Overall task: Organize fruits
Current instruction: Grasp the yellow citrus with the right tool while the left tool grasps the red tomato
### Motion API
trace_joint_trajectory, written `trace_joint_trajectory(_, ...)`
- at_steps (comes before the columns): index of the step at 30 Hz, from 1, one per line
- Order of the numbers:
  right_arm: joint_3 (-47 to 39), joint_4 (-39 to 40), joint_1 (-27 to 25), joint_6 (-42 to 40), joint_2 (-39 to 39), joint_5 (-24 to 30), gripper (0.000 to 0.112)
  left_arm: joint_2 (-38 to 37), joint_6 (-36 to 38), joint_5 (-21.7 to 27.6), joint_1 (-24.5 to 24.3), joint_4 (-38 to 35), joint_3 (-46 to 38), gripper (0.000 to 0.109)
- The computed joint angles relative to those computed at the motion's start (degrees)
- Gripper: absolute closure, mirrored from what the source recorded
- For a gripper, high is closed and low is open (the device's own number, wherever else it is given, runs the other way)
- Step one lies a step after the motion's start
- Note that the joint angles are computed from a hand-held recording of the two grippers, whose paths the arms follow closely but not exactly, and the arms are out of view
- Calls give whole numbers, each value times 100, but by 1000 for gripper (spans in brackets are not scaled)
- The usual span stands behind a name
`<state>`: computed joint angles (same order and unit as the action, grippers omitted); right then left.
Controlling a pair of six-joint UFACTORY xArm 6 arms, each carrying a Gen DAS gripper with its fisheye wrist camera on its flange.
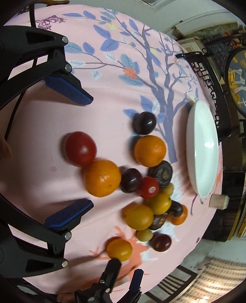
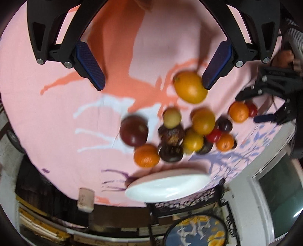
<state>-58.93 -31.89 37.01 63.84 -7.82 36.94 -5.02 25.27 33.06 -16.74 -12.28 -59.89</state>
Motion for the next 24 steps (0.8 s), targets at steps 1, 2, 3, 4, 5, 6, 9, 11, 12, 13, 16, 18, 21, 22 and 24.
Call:
trace_joint_trajectory(1,23,139,7,-148,-13,21,11,32,-4,70,9,46,-35,8)
trace_joint_trajectory(2,22,244,22,-285,-9,111,11,96,90,217,39,-19,-121,8)
trace_joint_trajectory(3,6,305,34,-362,7,223,11,114,269,262,71,-177,-155,8)
trace_joint_trajectory(4,32,383,24,-429,-11,269,11,107,509,215,85,-311,-129,8)
trace_joint_trajectory(5,79,526,-14,-552,-25,210,11,80,759,101,86,-467,-54,8)
trace_joint_trajectory(6,128,531,-37,-590,-60,139,11,48,1049,28,112,-692,17,8)
trace_joint_trajectory(9,25,562,21,-939,19,352,11,35,1315,67,142,-893,24,8)
trace_joint_trajectory(11,-143,475,125,-1140,118,660,11,24,1403,85,139,-908,17,8)
trace_joint_trajectory(12,-113,526,100,-1149,95,620,11,26,1434,103,148,-958,8,8)
trace_joint_trajectory(13,-70,545,80,-1128,63,556,11,18,1469,102,159,-1031,7,8)
trace_joint_trajectory(16,281,336,-8,-748,-207,-6,11,9,1679,91,206,-1369,-18,8)
trace_joint_trajectory(18,573,-194,-78,-204,-454,-564,11,-3,1795,88,231,-1534,-21,13)
trace_joint_trajectory(21,557,-246,-102,-171,-407,-750,20,17,1911,178,229,-1640,-53,31)
trace_joint_trajectory(22,520,-50,-115,-343,-343,-812,27,-9,2044,186,216,-1755,-38,39)
trace_joint_trajectory(24,445,304,-132,-655,-208,-966,35,-28,2131,188,172,-1752,-11,43)
